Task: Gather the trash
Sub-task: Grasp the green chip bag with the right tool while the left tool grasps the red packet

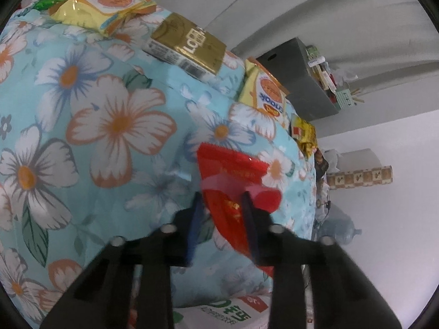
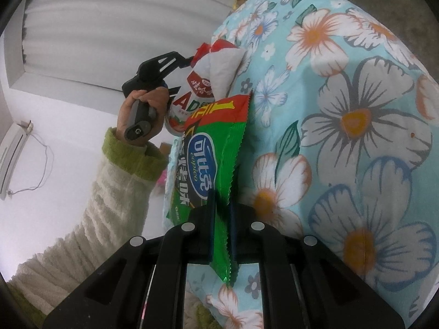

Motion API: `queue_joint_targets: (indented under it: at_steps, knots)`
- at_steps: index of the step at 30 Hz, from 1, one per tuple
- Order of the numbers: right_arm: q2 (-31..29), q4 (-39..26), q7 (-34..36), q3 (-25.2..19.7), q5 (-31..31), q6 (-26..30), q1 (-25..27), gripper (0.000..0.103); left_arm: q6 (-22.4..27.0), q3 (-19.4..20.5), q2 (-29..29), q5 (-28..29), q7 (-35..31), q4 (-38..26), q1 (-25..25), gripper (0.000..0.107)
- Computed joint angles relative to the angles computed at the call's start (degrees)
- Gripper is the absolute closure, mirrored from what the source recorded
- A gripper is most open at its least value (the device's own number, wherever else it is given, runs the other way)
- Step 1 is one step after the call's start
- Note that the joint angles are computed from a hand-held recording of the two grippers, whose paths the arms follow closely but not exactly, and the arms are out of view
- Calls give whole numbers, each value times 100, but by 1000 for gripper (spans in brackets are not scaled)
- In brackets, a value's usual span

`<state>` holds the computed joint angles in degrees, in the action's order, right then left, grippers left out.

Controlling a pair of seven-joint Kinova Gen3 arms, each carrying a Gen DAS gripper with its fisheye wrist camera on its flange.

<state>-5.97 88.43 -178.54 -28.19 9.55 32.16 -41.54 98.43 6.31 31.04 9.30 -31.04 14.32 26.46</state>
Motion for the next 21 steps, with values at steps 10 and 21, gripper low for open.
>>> queue_joint_targets:
  at_steps: [10, 21]
  knots:
    - [-104, 40, -273, -38, 19, -102, 108, 99, -843, 84, -644, 113, -165, 1057, -100, 105]
    - [41, -682, -615, -409, 947, 665, -19, 102, -1443, 266, -1861, 202, -541, 2214, -220, 105]
